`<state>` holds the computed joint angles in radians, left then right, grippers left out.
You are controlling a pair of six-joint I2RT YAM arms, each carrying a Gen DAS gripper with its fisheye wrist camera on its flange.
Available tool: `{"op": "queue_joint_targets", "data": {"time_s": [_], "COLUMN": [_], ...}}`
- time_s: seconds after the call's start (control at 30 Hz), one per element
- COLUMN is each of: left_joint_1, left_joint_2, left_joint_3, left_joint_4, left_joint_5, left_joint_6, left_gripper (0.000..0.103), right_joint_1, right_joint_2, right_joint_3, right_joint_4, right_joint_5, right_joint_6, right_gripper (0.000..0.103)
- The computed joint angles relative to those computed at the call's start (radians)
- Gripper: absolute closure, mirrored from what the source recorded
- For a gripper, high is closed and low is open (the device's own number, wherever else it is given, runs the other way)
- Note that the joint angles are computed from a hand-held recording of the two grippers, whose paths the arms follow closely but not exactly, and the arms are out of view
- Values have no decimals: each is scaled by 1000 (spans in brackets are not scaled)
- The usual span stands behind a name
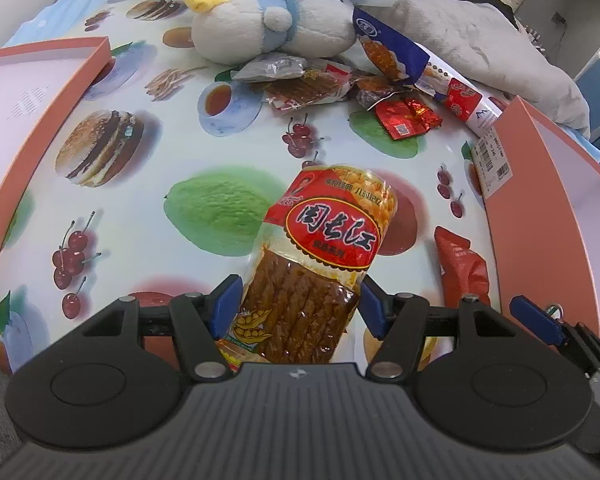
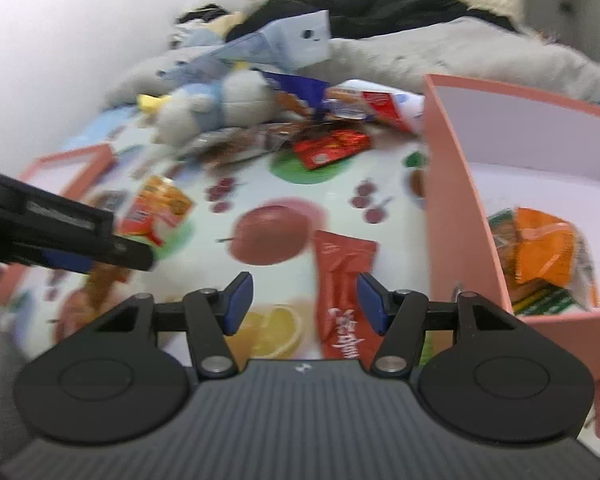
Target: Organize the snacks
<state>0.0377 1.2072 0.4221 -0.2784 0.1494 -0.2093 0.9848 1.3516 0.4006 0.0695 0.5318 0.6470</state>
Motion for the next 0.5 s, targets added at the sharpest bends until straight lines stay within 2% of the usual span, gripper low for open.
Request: {"op": "queue_joint_targets", "data": {"time_s": [0.3,0.43,0.5], "left_joint_1": [22,25,26], "left_joint_2": [14,16,15], "left_joint_3": [-9,-12,-11], "left_joint_4": [10,18,21], "left_joint_5": [13,21,27], "left_joint_6": [12,8,2], "left_gripper": [36,36,36], "right_joint_1": [-16,-40,-60], "right_joint_2": [259,313,313], "right_joint_3": [116,151,161], "right_joint_4": [4,-3,-21], "right_joint_5": [82,73,48], "right_joint_6": [-2,-46,-40], "right_gripper": [44,45,50]}}
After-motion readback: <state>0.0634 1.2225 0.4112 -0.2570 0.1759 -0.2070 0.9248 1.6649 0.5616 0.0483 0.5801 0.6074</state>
